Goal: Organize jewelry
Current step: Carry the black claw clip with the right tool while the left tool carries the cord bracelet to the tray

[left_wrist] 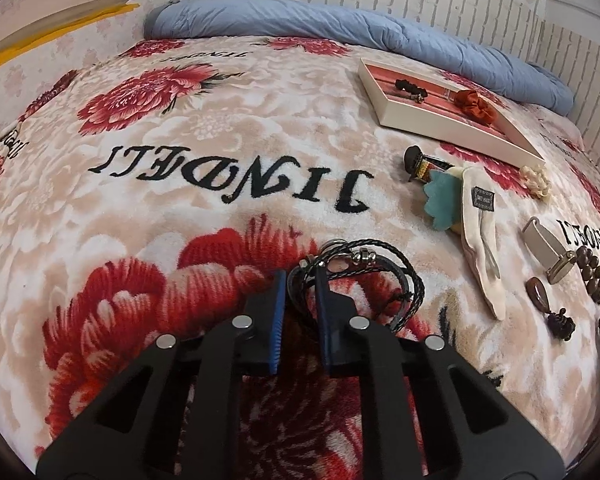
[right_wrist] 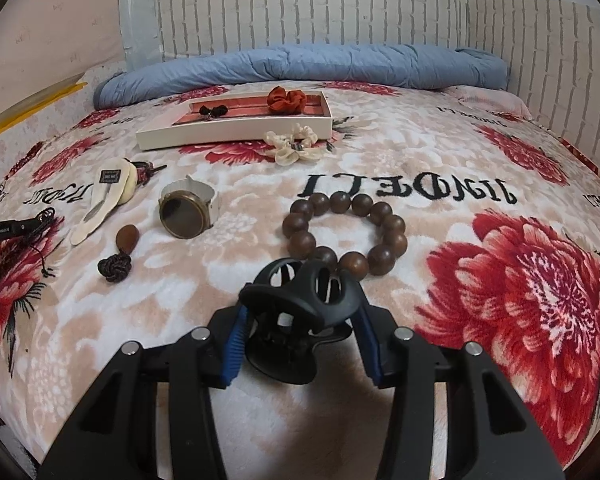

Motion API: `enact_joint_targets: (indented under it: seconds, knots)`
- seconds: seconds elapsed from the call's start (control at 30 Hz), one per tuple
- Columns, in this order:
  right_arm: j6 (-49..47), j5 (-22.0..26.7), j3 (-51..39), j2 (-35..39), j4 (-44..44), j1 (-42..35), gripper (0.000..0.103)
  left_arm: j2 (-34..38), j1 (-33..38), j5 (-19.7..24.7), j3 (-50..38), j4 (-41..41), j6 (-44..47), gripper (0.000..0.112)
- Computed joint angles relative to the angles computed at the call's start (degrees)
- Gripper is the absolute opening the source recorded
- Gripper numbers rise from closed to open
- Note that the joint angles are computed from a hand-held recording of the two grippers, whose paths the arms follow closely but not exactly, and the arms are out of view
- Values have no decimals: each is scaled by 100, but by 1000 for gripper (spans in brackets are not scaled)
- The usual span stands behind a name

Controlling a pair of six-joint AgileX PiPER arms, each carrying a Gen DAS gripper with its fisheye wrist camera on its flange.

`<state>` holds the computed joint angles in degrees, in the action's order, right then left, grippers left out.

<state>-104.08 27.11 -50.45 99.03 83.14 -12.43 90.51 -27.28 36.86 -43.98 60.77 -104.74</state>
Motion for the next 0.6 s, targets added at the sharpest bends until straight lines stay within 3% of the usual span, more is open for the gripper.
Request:
enact_joint_targets:
  seconds: [0.1, 0.6]
  knots:
    - [-50, 39, -13, 23, 55, -20, 47, -33, -2, -69, 15, 69, -21, 7]
    - [52, 206, -343, 156, 56, 69, 47, 36, 45, -23, -295, 256, 126, 5]
